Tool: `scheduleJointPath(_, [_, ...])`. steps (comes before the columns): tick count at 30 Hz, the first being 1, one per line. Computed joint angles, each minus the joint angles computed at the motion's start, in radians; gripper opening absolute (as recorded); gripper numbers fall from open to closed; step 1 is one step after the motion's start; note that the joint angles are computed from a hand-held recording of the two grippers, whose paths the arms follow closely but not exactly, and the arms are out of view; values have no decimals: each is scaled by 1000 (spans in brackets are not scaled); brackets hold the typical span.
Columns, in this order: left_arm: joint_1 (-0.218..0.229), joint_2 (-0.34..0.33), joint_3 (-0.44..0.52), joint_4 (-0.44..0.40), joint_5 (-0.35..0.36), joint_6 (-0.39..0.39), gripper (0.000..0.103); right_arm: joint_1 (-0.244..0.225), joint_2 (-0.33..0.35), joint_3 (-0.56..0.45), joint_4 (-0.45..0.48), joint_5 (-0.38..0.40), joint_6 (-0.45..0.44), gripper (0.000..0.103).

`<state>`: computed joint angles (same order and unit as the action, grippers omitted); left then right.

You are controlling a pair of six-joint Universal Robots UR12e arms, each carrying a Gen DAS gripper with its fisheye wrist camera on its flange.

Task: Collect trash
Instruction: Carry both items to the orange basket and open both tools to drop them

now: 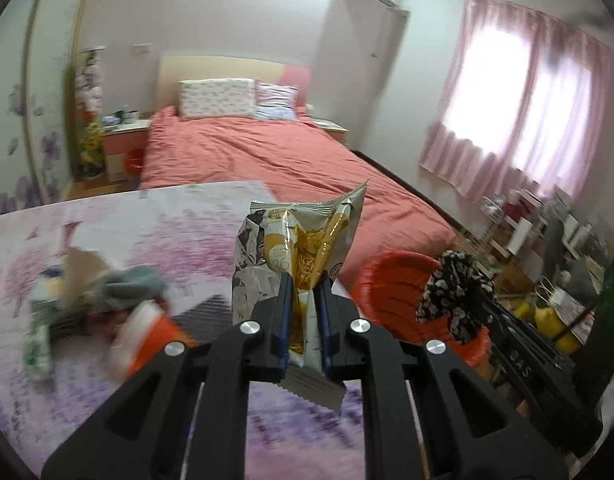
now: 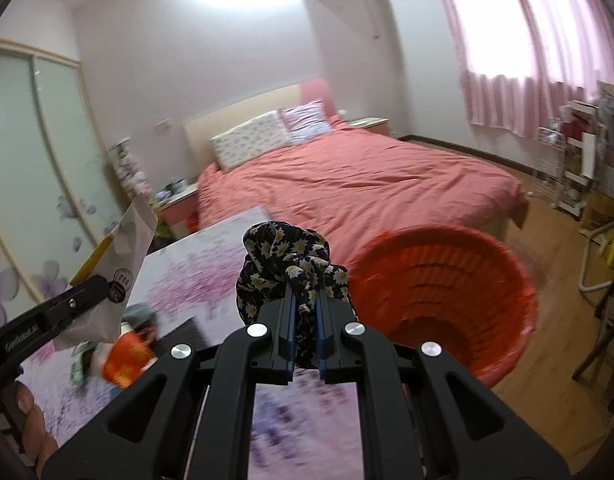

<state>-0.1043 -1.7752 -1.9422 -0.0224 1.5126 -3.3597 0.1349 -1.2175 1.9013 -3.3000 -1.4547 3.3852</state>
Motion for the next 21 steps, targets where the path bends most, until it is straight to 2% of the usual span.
scheduleJointPath(8, [-54, -111, 118, -48, -81, 28, 13, -54, 24, -13, 7, -48, 87, 8])
scheduleJointPath(21, [-119, -269, 282, -154, -160, 80, 14, -114, 64, -22, 16, -35, 176, 8])
